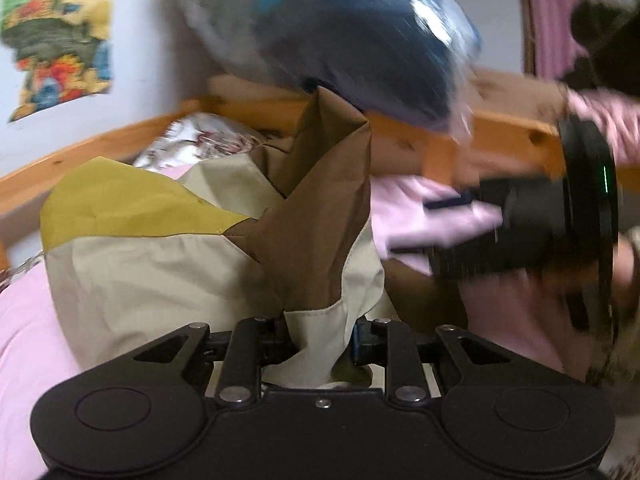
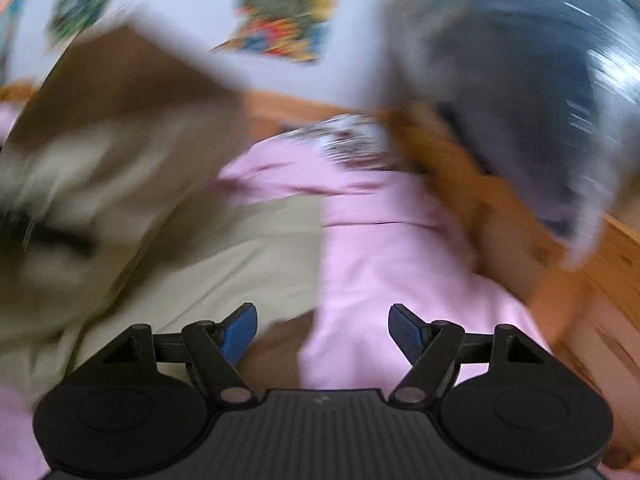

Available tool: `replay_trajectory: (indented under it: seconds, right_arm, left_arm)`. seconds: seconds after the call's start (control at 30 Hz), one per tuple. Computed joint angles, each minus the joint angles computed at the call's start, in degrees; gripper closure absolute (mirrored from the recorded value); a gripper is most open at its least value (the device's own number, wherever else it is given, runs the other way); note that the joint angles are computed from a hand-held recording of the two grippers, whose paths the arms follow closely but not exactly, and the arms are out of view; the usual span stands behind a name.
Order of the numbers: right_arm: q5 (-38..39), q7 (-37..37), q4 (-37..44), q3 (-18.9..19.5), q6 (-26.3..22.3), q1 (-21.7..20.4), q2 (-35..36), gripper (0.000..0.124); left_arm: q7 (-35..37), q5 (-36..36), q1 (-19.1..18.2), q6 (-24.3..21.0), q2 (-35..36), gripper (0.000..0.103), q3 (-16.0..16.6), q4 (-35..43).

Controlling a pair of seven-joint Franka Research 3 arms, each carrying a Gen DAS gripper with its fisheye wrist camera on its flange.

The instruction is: Fold large clothes

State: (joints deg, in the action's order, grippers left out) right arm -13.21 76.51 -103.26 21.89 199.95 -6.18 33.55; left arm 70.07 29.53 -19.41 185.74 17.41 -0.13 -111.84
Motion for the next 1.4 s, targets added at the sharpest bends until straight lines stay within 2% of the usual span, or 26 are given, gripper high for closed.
replay_trajectory:
  seconds: [0.03,0.1,0.17,0.27,0.4,0.53,0.63,0.67,0.73,0.8,0.83,0.87,0.9,0.93,1.0,1.07,1.17,1.2,1.23,1.3,1.33,1.4]
  right_arm:
    - [-0.78,2.17,0.81,3.06,-0.16,-3.13,0.92,0.047]
    - [-4.44,6.76,1.96,11.34,-1.43,-11.0,3.57,0.047]
    - [-7.83,9.36,3.02,18.62,-2.58,-17.21,6.98,0.047]
    - [-9.68,11.57,3.25,25.33,-2.21,-22.29,10.98,0.039]
    - [-12.41,12.69,4.69,31.89,-4.05,-26.74,16.62,0.038]
    - [-11.86,10.73,7.25,41.29,-10.89,-31.66,25.45,0.038]
    - [-9.34,9.21,7.9,44.01,-12.52,-32.58,28.3,0.038]
    - [-8.94,8.22,8.08,44.39,-12.67,-32.55,28.68,0.038]
    - [-8.11,6.32,8.22,43.71,-12.99,-31.87,27.69,0.038]
    - [-6.3,5.52,8.55,40.62,-14.52,-29.88,24.38,0.042]
    - [-5.25,5.39,8.62,38.6,-15.25,-28.6,22.56,0.054]
    - [-4.46,4.89,8.88,37.81,-15.97,-27.96,22.09,0.06]
    - [-3.6,4.35,9.35,37.69,-17.07,-27.68,22.35,0.074]
    - [-2.57,4.15,9.23,37.57,-17.58,-27.63,22.25,0.089]
    - [-0.91,3.5,9.46,36.23,-17.93,-26.56,21.44,0.103]
    - [0.16,2.61,9.0,33.35,-17.15,-24.72,19.18,0.105]
    - [2.28,1.37,7.96,30.99,-16.03,-23.3,17.11,0.112]
    - [3.16,1.06,7.8,30.51,-15.97,-22.97,16.65,0.113]
    - [4.09,0.8,7.61,30.17,-15.82,-22.75,16.25,0.113]
    - [5.71,-0.02,7.24,29.54,-15.44,-22.24,15.53,0.114]
    - [6.42,-0.5,6.95,28.83,-15.09,-21.66,14.87,0.114]
    - [7.86,-1.49,6.42,27.5,-14.46,-20.57,13.69,0.114]
  left_arm:
    - [2.01,-0.2,2.59,-1.26,0.74,0.076,-3.29,0.78]
    - [5.71,-0.76,5.82,-3.55,2.41,0.076,-7.8,2.36]
    - [8.69,-1.26,6.96,-5.16,4.13,0.075,-9.94,3.89]
    - [11.16,-1.08,5.81,-5.7,6.79,0.073,-9.6,6.08]
    - [14.26,-2.12,5.91,-6.46,9.4,0.072,-10.7,8.41]
    - [14.62,-0.36,1.88,-6.57,10.5,0.071,-6.79,9.26]
    - [13.75,2.63,-2.27,-7.74,11.59,0.07,-2.6,11.13]
    - [12.73,3.62,-3.51,-7.65,11.52,0.07,-1.2,11.16]
    - [11.57,4.63,-3.71,-6.41,11.06,0.067,-0.59,10.51]
    - [11.66,3.61,-0.88,-3.82,10.09,0.063,-3.08,8.54]
    - [12.3,2.75,1.07,-2.74,9.66,0.058,-5.06,7.58]
    - [13.18,1.91,3.06,-1.91,9.2,0.053,-7.24,6.64]
    - [13.61,1.31,3.98,-0.83,8.66,0.05,-8.17,5.69]
    - [13.51,0.88,3.68,0.39,7.96,0.048,-7.74,4.68]
    - [12.77,-0.26,2.43,3.4,6.08,0.042,-6.33,2.14]
    - [11.77,-1.97,3.16,6.99,3.59,0.036,-7.09,-1.31]
    - [5.61,-1.78,11.23,13.52,-0.4,0.031,-14.46,-7.05]
    - [3.24,-2.81,11.52,15.94,-2.06,0.031,-14.31,-9.15]
    - [3.12,-6.15,9.82,18.14,-3.64,0.031,-12.68,-11.24]
    - [9.58,-20.73,2.68,23.3,-7.0,0.026,-7.62,-16.38]
    - [14.48,-29.64,-0.39,25.56,-7.86,0.021,-6.2,-17.87]
    - [20.67,-42.52,-2.86,28.55,-8.56,0.02,-5.77,-18.87]
